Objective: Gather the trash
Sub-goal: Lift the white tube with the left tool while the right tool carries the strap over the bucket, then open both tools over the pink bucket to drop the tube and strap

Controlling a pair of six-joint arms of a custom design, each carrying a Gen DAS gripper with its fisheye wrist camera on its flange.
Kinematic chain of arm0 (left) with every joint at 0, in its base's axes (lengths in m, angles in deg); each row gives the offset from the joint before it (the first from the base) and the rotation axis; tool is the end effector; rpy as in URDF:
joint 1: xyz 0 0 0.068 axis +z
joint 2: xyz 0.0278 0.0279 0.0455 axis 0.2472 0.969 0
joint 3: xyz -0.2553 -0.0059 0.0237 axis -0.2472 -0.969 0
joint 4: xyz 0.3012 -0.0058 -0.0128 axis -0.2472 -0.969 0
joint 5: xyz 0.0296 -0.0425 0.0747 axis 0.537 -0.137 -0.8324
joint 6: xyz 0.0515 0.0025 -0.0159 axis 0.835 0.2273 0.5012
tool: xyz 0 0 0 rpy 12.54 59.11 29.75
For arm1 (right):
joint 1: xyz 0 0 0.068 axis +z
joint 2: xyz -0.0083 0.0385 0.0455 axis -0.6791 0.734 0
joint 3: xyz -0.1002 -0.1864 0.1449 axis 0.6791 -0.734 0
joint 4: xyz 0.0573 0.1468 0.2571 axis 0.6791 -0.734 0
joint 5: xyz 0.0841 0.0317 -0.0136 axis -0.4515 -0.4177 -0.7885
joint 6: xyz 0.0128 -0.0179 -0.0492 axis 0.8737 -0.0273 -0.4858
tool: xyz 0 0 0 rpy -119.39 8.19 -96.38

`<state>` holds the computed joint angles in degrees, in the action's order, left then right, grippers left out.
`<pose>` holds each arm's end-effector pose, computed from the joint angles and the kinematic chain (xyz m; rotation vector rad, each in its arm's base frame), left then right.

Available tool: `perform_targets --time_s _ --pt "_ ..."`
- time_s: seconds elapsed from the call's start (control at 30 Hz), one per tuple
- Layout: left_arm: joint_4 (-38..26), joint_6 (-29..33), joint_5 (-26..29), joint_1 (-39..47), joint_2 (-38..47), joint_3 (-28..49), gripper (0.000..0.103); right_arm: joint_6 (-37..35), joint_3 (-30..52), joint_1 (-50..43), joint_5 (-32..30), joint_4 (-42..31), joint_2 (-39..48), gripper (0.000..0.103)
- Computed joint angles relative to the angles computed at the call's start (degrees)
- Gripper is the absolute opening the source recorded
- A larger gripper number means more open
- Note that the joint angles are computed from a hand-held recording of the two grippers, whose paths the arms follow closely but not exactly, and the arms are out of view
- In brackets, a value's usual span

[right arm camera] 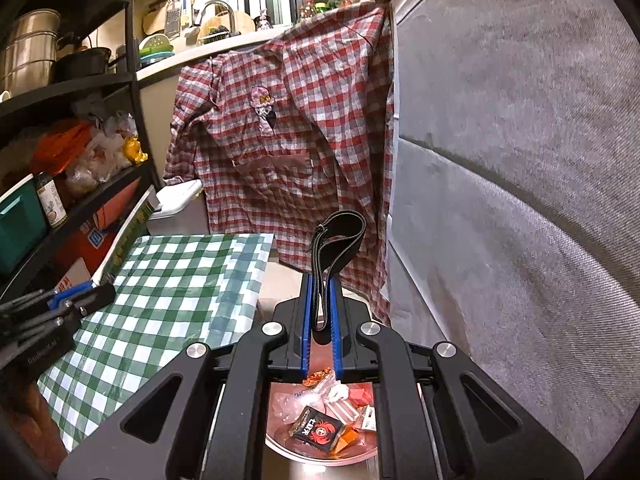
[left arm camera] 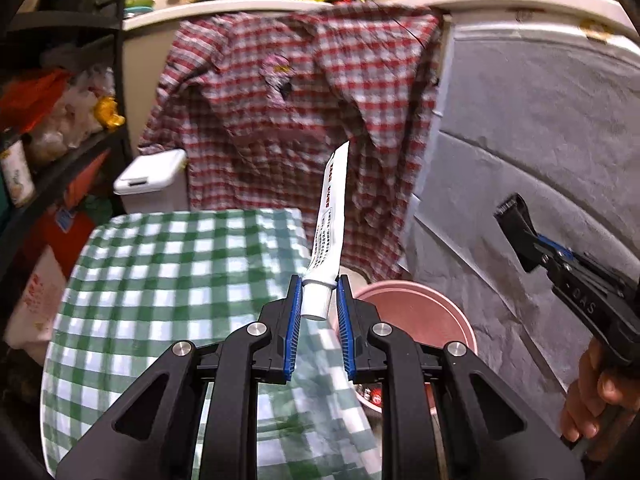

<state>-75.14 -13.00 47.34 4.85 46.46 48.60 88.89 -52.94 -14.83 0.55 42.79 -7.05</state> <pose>0.2385 -0.0533 0.2384 0.5828 2.1546 -0.4266 0.1549 0.0573 0.2430 0.4378 2.0688 -0.1358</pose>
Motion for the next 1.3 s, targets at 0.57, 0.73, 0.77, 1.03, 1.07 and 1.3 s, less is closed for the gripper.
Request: perform_targets --time_s 0.57,0.73,0.77,1.03,1.07,1.3 --pt "4.31 -0.48 -6.48 -13.31 7.17 -2.16 0.018 -2.52 -1.87 -7.10 -6.21 2.39 1.23 0.013" --pt "5.33 -2.05 -8.12 -15.76 9.17 -1.37 0.020 -2.00 -1.59 -8.26 -6.22 2.32 2.43 0.034" --pt "5.50 -2.20 -8.03 -15.91 9.59 -1.13 0.025 -2.05 -1.53 -8.30 -5.90 2.30 2.57 0.036" --pt "4.57 -0.82 -6.99 -14.42 7.35 -1.62 0.034 -0.76 -0.77 -7.39 -3.08 0.18 1.60 0.044" --pt "3.91 -0.49 -6.62 -13.81 6.34 -1.71 0.034 -0.36 -0.57 -6.88 -2.43 -0.38 1.36 0.046" --pt "-3.05 0.94 -1.95 -7.48 -4.50 -2.60 0.047 11.83 4.40 10.24 14.18 -13.32 0.70 0.068"
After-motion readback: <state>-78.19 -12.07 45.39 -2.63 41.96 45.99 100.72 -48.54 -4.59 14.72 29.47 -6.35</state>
